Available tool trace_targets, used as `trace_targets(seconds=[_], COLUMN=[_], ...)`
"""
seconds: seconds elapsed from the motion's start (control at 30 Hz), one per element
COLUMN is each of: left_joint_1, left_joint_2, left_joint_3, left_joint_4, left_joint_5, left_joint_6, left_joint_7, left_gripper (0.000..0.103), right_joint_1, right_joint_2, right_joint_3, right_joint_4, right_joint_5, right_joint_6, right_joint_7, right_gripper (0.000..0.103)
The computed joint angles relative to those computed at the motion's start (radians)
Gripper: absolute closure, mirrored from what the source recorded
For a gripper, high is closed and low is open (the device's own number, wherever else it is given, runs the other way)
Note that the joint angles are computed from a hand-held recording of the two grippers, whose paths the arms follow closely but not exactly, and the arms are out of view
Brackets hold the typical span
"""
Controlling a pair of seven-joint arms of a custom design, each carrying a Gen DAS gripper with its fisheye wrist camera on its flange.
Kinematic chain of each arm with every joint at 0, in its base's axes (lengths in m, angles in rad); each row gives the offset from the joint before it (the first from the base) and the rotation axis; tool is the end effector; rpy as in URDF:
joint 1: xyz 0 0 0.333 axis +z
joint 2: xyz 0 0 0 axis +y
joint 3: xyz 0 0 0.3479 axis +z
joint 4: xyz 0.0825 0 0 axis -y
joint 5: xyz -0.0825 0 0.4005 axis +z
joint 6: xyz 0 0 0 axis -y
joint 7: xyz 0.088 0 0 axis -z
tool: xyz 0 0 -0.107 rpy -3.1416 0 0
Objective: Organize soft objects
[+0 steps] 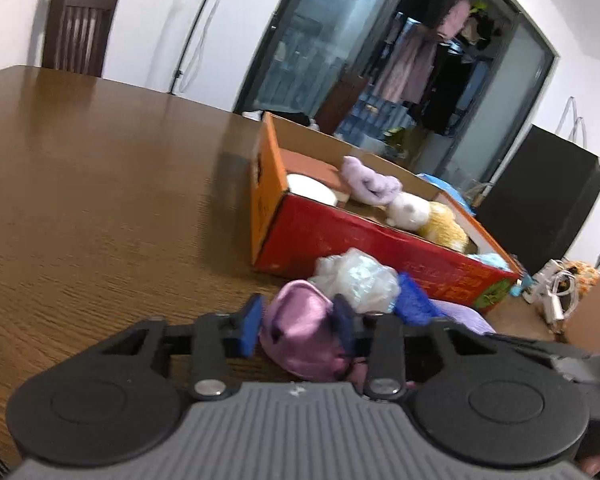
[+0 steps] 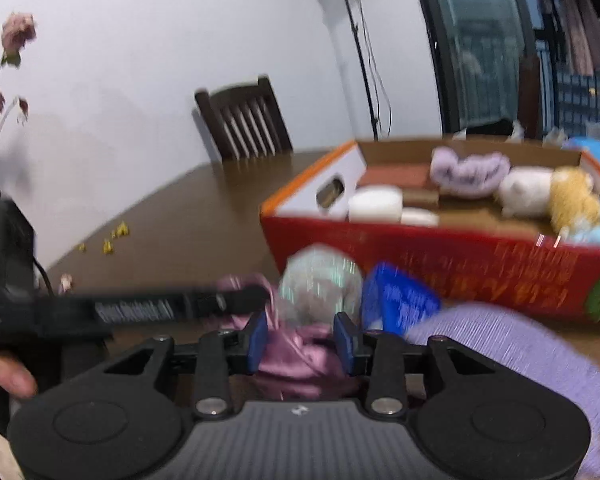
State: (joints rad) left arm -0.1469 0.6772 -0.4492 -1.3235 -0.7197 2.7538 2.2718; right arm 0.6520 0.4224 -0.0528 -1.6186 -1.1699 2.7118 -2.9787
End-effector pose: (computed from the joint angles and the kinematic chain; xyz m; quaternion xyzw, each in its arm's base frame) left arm 0.7377 -0.3354 0.4615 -0.4390 0.7520 -0.4913 0.0213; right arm 0.5873 0.4481 0.4599 -0.5626 0.6764 -0.2616 0.3970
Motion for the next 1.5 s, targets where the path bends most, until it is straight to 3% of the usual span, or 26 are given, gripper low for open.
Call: trace_targets(seconds=[0.1, 0.23, 0.33, 0.47, 0.63, 0.73, 0.87, 0.93, 1.07, 1.13, 1.17, 1.23, 1.3, 1.37, 1.47, 1.5], left_joint_1=[0.010, 0.032, 0.101, 0.161, 0.174, 0.148, 0.105, 0.082, 0.040, 0.034, 0.036, 0.030, 0.004, -0.039, -0.074, -0.080], left_joint_2=[-0.010, -0.088, -0.187, -0.324, -0.464, -0.503, -0.513, -0.509, -0.507, -0.523, -0.536, -0.549, -0.542, -0.513, -0.476, -0.466], left_joint_3=[-0.012, -0.030, -0.094, -0.138, -0.142, -0.121, -0.078, -0.053, -0.005, 0.013, 0.024, 0.051, 0.075, 0.094, 0.123, 0.130], left_joint_4=[-0.020, -0.139, -0.291, -0.473, -0.618, -0.658, -0.667, -0.661, -0.651, -0.657, -0.662, -0.662, -0.647, -0.615, -0.588, -0.584], left_joint_5=[-0.009, -0.046, -0.173, -0.372, -0.551, -0.614, -0.653, -0.661, -0.674, -0.755, -0.805, -0.870, -0.877, -0.846, -0.793, -0.757], left_joint_6=[0.006, 0.065, 0.092, 0.075, 0.029, 0.030, 0.040, 0.046, 0.034, -0.002, -0.037, -0.084, -0.064, 0.010, 0.008, 0.004], left_joint_7=[0.024, 0.071, 0.161, 0.312, 0.513, 0.595, 0.624, 0.631, 0.635, 0.719, 0.760, 0.792, 0.782, 0.753, 0.716, 0.683], left_gripper=[0.073, 0.077, 0.078, 0.079, 0.080, 0.080, 0.079, 0.078, 0.074, 0.055, 0.052, 0.050, 0.045, 0.047, 0.054, 0.062], right_joint_1=[0.020, 0.022, 0.039, 0.031, 0.046, 0.053, 0.042, 0.021, -0.048, -0.065, -0.069, -0.065, -0.051, -0.040, -0.034, -0.034], right_joint_2=[-0.002, -0.022, -0.072, -0.154, -0.239, -0.308, -0.372, -0.378, -0.351, -0.321, -0.308, -0.280, -0.265, -0.262, -0.265, -0.265], right_joint_3=[-0.006, 0.025, 0.042, 0.094, 0.160, 0.190, 0.243, 0.251, 0.227, 0.218, 0.215, 0.216, 0.216, 0.210, 0.206, 0.205], right_joint_4=[-0.007, -0.025, -0.088, -0.205, -0.315, -0.371, -0.414, -0.420, -0.416, -0.397, -0.387, -0.363, -0.353, -0.357, -0.365, -0.366], right_joint_5=[-0.045, -0.015, -0.036, -0.019, -0.033, -0.146, -0.243, -0.265, -0.332, -0.364, -0.377, -0.338, -0.303, -0.318, -0.322, -0.321], right_joint_6=[-0.017, -0.055, -0.074, -0.077, -0.109, -0.134, -0.276, -0.309, -0.195, -0.154, -0.140, -0.152, -0.175, -0.180, -0.176, -0.174], right_joint_7=[0.035, -0.053, -0.047, -0.029, 0.055, 0.200, 0.343, 0.390, 0.549, 0.619, 0.635, 0.587, 0.542, 0.579, 0.596, 0.595], right_gripper=[0.067, 0.072, 0.074, 0.079, 0.080, 0.080, 0.080, 0.074, 0.067, 0.068, 0.069, 0.069, 0.070, 0.072, 0.074, 0.076])
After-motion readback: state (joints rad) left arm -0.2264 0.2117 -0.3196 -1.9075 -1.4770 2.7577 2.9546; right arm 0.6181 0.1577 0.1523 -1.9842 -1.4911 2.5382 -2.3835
